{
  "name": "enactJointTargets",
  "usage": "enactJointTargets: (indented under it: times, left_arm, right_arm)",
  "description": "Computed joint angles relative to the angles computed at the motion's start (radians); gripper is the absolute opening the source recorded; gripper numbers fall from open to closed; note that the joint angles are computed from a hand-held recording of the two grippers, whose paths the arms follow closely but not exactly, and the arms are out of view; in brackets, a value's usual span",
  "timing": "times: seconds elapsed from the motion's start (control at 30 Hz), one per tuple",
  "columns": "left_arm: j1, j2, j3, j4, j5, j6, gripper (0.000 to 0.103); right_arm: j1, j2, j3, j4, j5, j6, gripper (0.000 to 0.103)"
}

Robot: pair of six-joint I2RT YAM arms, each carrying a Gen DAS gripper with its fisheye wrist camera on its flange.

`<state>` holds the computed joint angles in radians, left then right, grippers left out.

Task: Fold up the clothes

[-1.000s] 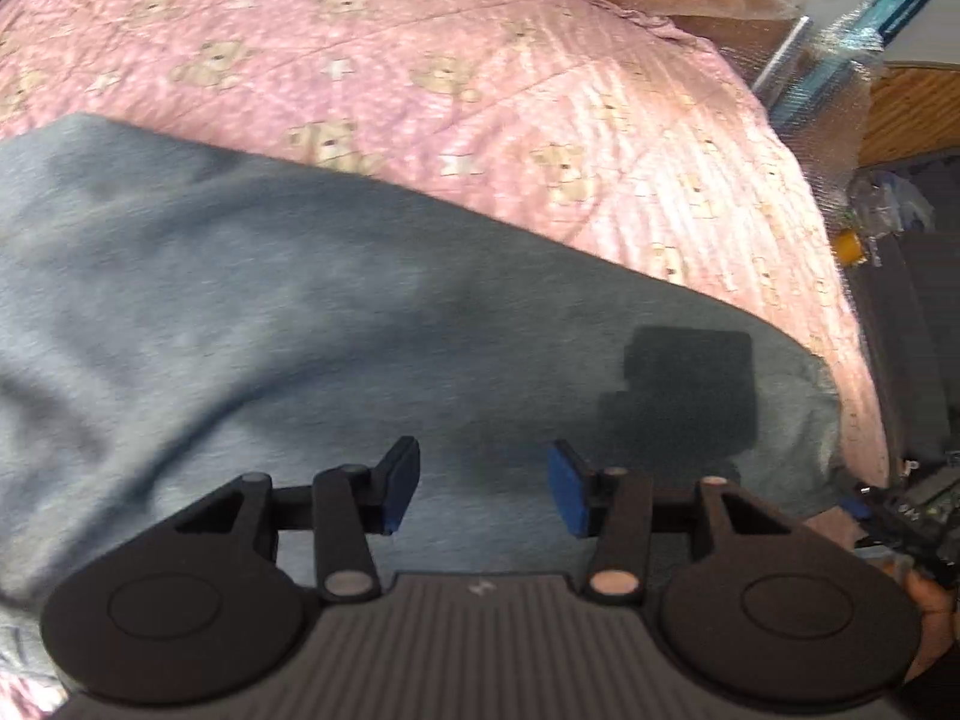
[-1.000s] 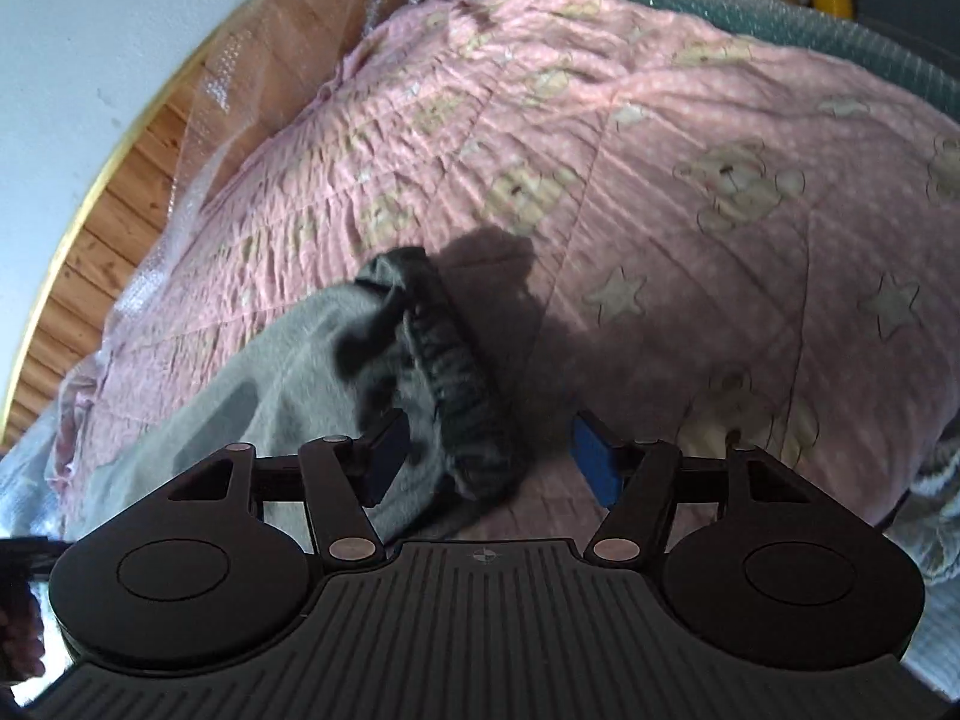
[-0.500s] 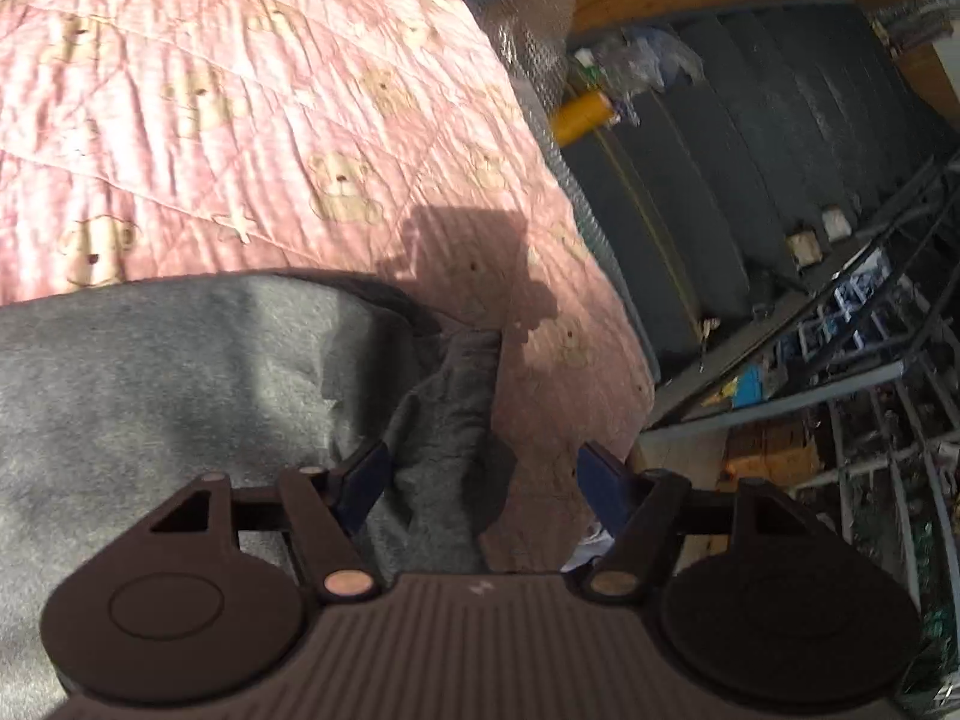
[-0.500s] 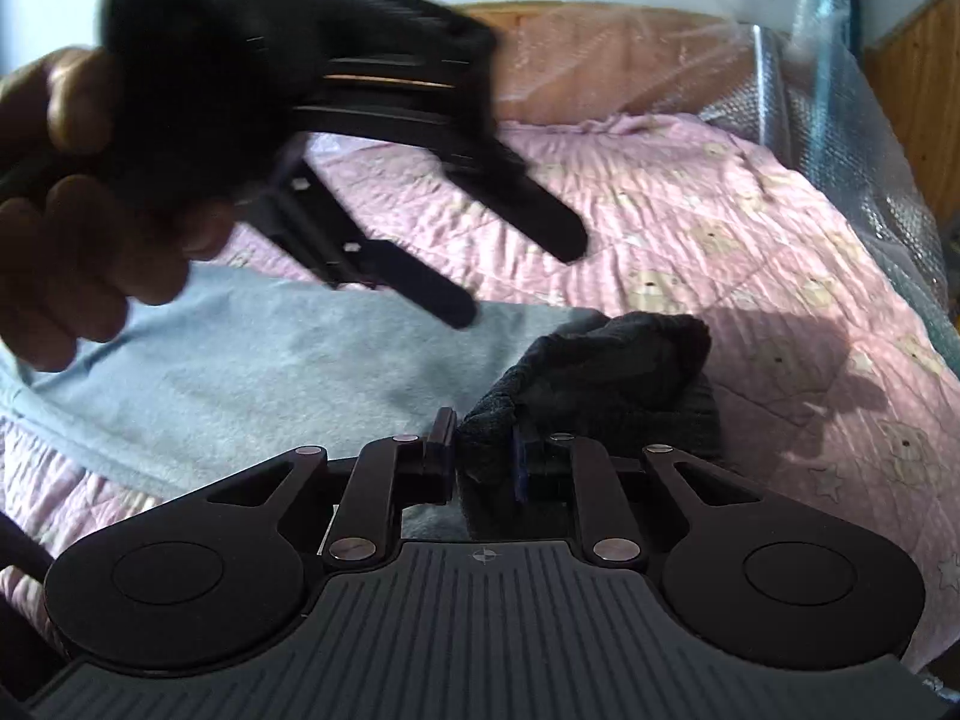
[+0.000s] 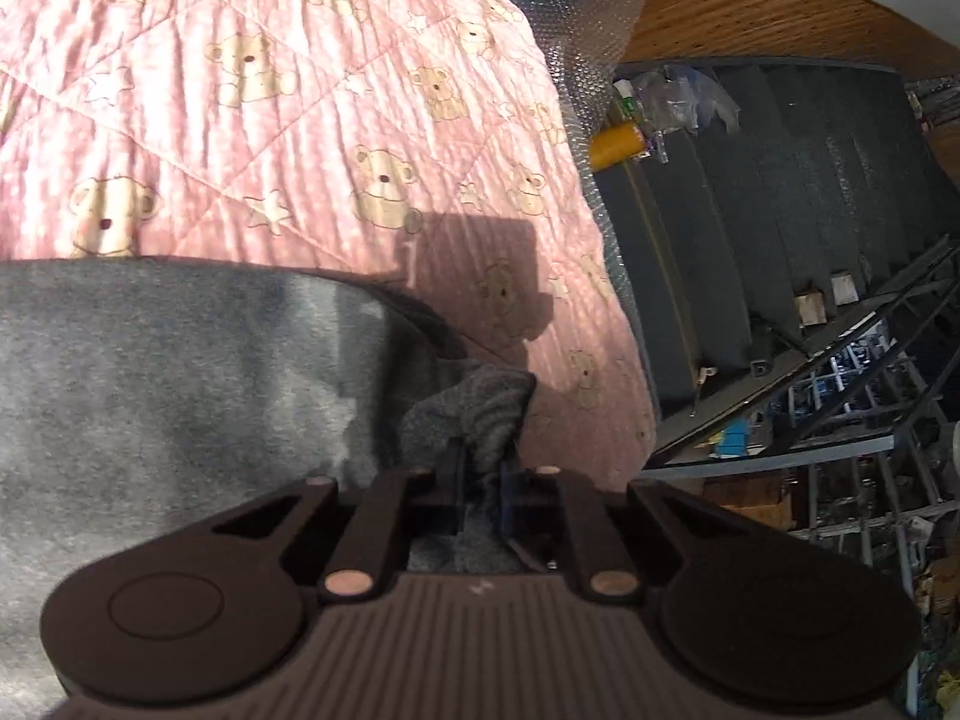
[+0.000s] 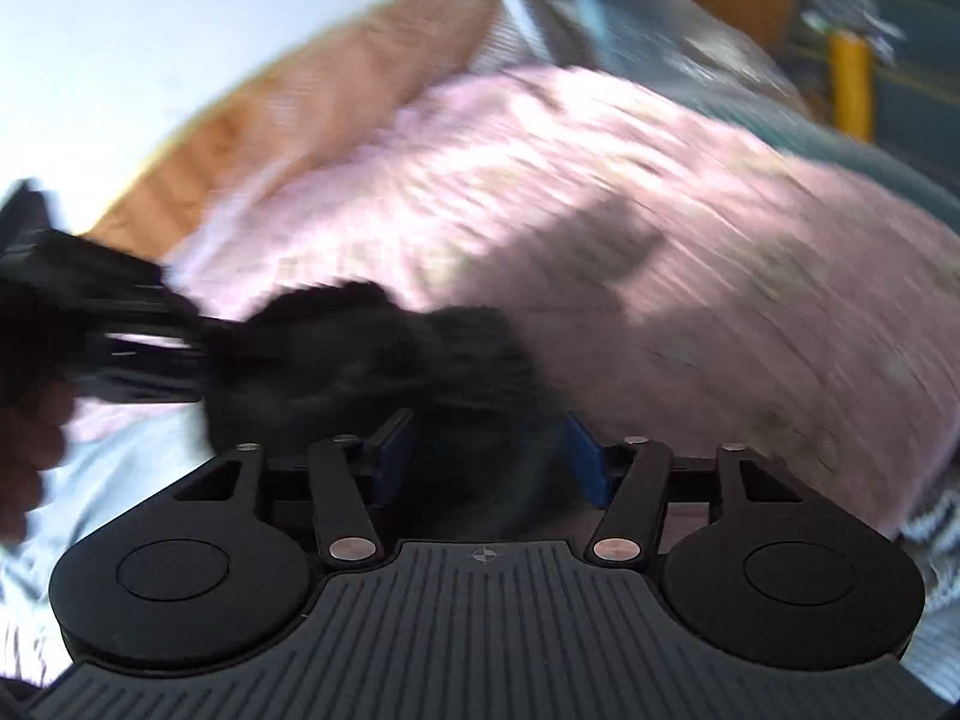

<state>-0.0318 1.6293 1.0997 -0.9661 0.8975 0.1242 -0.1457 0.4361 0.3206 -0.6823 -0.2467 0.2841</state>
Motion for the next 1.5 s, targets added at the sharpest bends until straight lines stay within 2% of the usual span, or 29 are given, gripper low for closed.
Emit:
enactJointTargets:
  times: [0.03, 0.1, 0.17, 0.2, 0.23, 0.27, 0.33, 0.4, 0.43, 0.5, 0.53, 0.6, 0.63, 0.7, 0.77, 0.8, 0.83, 0.97, 1.03, 1.07, 1.13, 1.2, 1.23, 1.27, 1.37, 1.5]
  left_arm:
    - [-0.012, 0.003, -0.001, 0.015, 0.044, -0.029, 0.023]
    - [-0.025, 0.02, 0.015, 0.011, 0.138, -0.053, 0.045]
    - [-0.025, 0.009, 0.014, 0.023, 0.167, -0.061, 0.05]
    - [-0.017, -0.006, 0.008, 0.034, 0.154, -0.057, 0.051]
    - [-0.009, -0.021, 0.002, 0.044, 0.143, -0.052, 0.051]
    - [0.019, -0.029, 0.0, 0.022, 0.124, -0.021, 0.051]
    - [0.113, -0.047, 0.002, -0.06, 0.069, 0.091, 0.051]
    - [0.246, -0.076, 0.001, -0.146, -0.009, 0.24, 0.051]
    - [0.321, -0.087, 0.0, -0.182, -0.05, 0.307, 0.051]
    - [0.474, -0.097, 0.009, -0.23, -0.129, 0.432, 0.051]
    - [0.551, -0.096, 0.018, -0.243, -0.165, 0.491, 0.051]
    - [0.736, -0.051, 0.082, -0.298, -0.226, 0.597, 0.051]
    - [0.831, -0.015, 0.128, -0.318, -0.251, 0.637, 0.051]
    - [1.002, 0.081, 0.248, -0.336, -0.291, 0.684, 0.052]
    - [1.139, 0.187, 0.383, -0.314, -0.324, 0.675, 0.052]
    - [1.199, 0.252, 0.472, -0.308, -0.335, 0.659, 0.052]
    - [1.251, 0.322, 0.572, -0.302, -0.346, 0.634, 0.052]
    - [1.355, 0.518, 0.803, -0.269, -0.44, 0.55, 0.052]
    - [1.375, 0.538, 0.803, -0.256, -0.443, 0.585, 0.05]
    - [1.372, 0.521, 0.775, -0.241, -0.435, 0.592, 0.054]
    - [1.356, 0.492, 0.75, -0.239, -0.439, 0.596, 0.056]
    - [1.346, 0.456, 0.724, -0.267, -0.398, 0.624, 0.056]
    - [1.337, 0.432, 0.702, -0.278, -0.373, 0.637, 0.056]
    - [1.328, 0.401, 0.673, -0.292, -0.347, 0.654, 0.056]
    - [1.271, 0.333, 0.617, -0.351, -0.276, 0.682, 0.056]
    - [1.137, 0.197, 0.447, -0.411, -0.21, 0.753, 0.058]
  right_arm:
    - [-0.055, 0.061, -0.011, 0.032, -0.058, -0.036, 0.043]
    - [-0.117, 0.093, -0.007, 0.044, -0.107, -0.062, 0.039]
    - [-0.152, 0.052, 0.013, -0.004, -0.079, -0.047, 0.039]
    - [-0.22, 0.039, 0.021, -0.03, -0.125, -0.06, 0.039]
    - [-0.317, 0.044, 0.028, -0.054, -0.215, -0.087, 0.039]
    - [-0.426, 0.08, 0.041, -0.077, -0.322, -0.13, 0.039]
    - [-0.571, 0.143, 0.048, -0.09, -0.483, -0.138, 0.04]
    - [-0.68, 0.175, 0.045, -0.094, -0.624, -0.11, 0.048]
    - [-0.683, 0.175, 0.038, -0.069, -0.652, -0.072, 0.056]
    - [-0.602, 0.183, 0.03, 0.01, -0.626, 0.001, 0.061]
    - [-0.506, 0.21, 0.027, 0.085, -0.563, 0.046, 0.061]
    - [-0.322, 0.311, 0.049, 0.189, -0.432, 0.058, 0.061]
    - [-0.246, 0.373, 0.07, 0.225, -0.376, 0.045, 0.059]
    - [-0.103, 0.493, 0.124, 0.247, -0.267, -0.012, 0.048]
    - [0.029, 0.589, 0.187, 0.238, -0.149, -0.087, 0.027]
    - [0.08, 0.617, 0.218, 0.231, -0.097, -0.118, 0.021]
    - [0.102, 0.615, 0.237, 0.234, -0.087, -0.149, 0.009]
    - [0.08, 0.58, 0.277, 0.267, -0.146, -0.218, 0.007]
    - [0.077, 0.653, 0.304, 0.234, -0.112, -0.263, 0.007]
    - [0.067, 0.699, 0.303, 0.221, -0.101, -0.285, 0.007]
    - [0.044, 0.727, 0.266, 0.241, -0.074, -0.301, 0.009]
    - [-0.025, 0.645, 0.227, 0.232, -0.128, -0.268, 0.035]
    - [-0.066, 0.591, 0.211, 0.213, -0.154, -0.236, 0.053]
    - [-0.111, 0.538, 0.198, 0.192, -0.182, -0.206, 0.058]
    - [-0.258, 0.427, 0.156, 0.088, -0.271, -0.18, 0.059]
    - [-0.384, 0.307, 0.06, -0.002, -0.361, -0.166, 0.059]
